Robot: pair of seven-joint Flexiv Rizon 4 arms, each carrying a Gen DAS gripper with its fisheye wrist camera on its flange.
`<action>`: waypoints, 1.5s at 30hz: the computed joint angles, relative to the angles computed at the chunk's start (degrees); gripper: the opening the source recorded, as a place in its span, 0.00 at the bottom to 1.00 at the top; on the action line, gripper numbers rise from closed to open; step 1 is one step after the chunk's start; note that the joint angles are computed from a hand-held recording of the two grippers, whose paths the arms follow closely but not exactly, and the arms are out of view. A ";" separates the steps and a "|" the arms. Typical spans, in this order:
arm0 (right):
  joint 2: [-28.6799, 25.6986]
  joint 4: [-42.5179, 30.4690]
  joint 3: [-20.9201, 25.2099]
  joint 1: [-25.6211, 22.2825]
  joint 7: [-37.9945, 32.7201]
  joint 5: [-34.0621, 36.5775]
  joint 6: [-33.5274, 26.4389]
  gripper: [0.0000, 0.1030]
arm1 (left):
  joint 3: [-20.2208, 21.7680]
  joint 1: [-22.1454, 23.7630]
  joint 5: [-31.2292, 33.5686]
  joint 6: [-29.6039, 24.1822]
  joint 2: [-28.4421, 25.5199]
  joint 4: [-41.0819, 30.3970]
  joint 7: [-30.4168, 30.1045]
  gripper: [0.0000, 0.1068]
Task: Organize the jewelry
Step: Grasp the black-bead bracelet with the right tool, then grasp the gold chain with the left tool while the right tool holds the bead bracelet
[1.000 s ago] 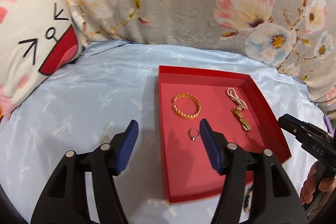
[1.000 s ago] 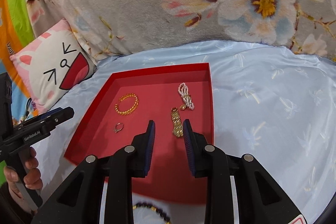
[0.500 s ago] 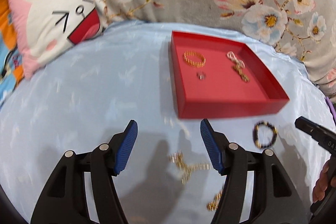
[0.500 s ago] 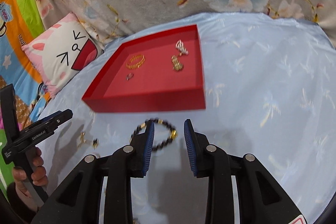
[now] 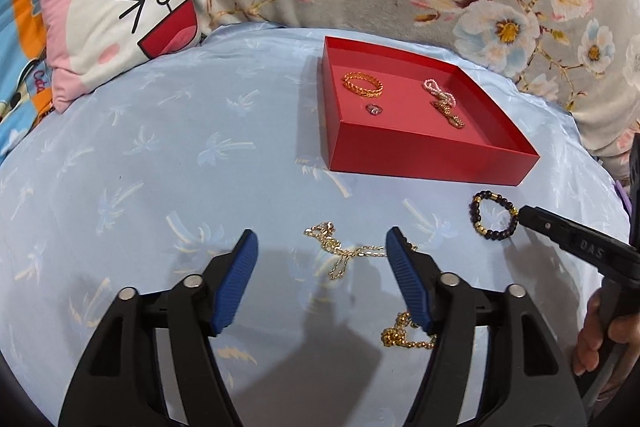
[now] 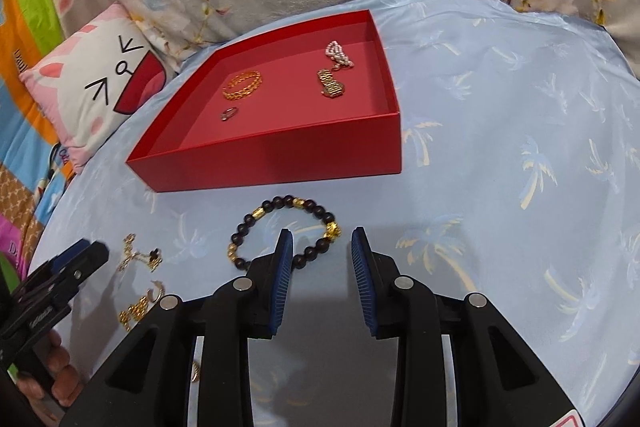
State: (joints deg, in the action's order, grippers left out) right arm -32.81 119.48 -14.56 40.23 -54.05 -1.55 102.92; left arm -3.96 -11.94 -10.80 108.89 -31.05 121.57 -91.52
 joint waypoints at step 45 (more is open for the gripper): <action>2.40 6.38 -6.42 7.24 0.62 2.62 0.22 0.08 | -1.18 -2.50 3.28 -7.11 1.98 1.43 3.22 0.59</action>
State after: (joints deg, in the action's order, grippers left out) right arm -30.41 125.85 -20.99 47.47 -53.43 1.07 103.14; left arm -5.14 -14.44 -7.52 101.78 -29.07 123.00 -88.30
